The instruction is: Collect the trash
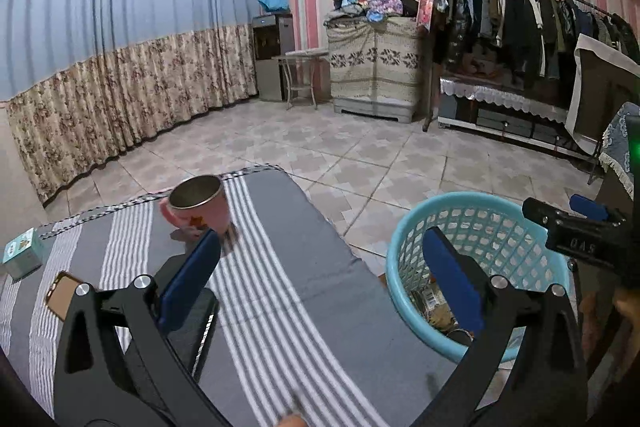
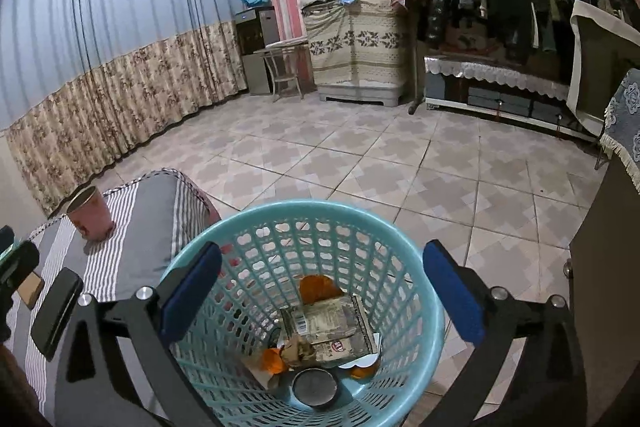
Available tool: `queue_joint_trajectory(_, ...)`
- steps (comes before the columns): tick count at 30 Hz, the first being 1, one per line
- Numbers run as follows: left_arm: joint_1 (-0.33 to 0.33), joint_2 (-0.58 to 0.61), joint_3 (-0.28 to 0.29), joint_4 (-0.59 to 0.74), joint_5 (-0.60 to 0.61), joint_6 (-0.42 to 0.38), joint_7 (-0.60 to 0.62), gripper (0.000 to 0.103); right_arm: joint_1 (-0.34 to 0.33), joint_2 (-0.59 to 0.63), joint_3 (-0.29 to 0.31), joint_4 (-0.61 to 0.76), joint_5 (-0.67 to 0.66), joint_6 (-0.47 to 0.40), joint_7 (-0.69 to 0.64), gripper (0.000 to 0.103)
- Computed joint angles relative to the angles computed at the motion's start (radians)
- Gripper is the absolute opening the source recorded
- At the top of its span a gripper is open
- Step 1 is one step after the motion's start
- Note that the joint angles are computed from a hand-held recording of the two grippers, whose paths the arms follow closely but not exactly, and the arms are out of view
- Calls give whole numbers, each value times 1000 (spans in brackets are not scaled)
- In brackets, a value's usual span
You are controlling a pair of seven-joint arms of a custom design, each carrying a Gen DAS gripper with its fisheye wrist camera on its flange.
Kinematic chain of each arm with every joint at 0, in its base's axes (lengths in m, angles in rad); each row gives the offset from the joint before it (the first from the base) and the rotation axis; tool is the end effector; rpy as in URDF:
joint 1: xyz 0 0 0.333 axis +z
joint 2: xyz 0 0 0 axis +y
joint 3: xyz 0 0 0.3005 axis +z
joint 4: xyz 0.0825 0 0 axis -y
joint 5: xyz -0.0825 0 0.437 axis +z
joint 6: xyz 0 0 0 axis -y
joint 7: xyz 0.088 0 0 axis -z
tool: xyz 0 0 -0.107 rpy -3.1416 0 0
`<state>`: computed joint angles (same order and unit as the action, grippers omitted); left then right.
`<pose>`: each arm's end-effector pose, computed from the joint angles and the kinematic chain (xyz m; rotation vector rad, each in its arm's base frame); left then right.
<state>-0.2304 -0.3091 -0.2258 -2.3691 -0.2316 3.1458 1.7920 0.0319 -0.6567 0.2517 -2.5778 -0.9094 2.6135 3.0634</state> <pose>0.4971 -0.2303 0.5346 -1.1875 1.9475 -1.1163 0.4341 0.1479 0.5030 -1.1368 2.0172 -0.9949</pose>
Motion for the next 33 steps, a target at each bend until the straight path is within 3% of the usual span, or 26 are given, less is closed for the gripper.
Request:
queue_joint_trajectory(7, 41, -127, -4, -134, -13, 44, -44, 98, 28, 9, 51, 38, -32, -37, 28, 99)
queue_joint_trajectory(12, 6, -228, 82, -219, -45, 51, -34, 98, 81, 10, 79, 56, -22, -64, 69, 99)
queue_joint_trajectory(14, 15, -265, 91, -246, -46, 50, -25, 98, 93, 4, 100, 61, -52, -54, 93, 99)
queue_joint_trajectory(19, 155, -383, 7, -335, -20, 74, -37, 98, 124, 25, 145, 97, -104, -79, 148, 99)
queue_joint_trajectory(24, 74, -525, 130, -414, -26, 23, 9, 98, 207, 11, 148, 68, -71, -71, 182, 99)
queue_joint_trajectory(30, 39, -688, 192, -515, -38, -47, 77, 98, 288, -31, 223, 47, -62, -240, 189, 99)
queue_joint_trajectory(33, 26, -756, 197, -561, -56, -71, 93, 98, 329, -36, 215, 34, -54, -256, 201, 99)
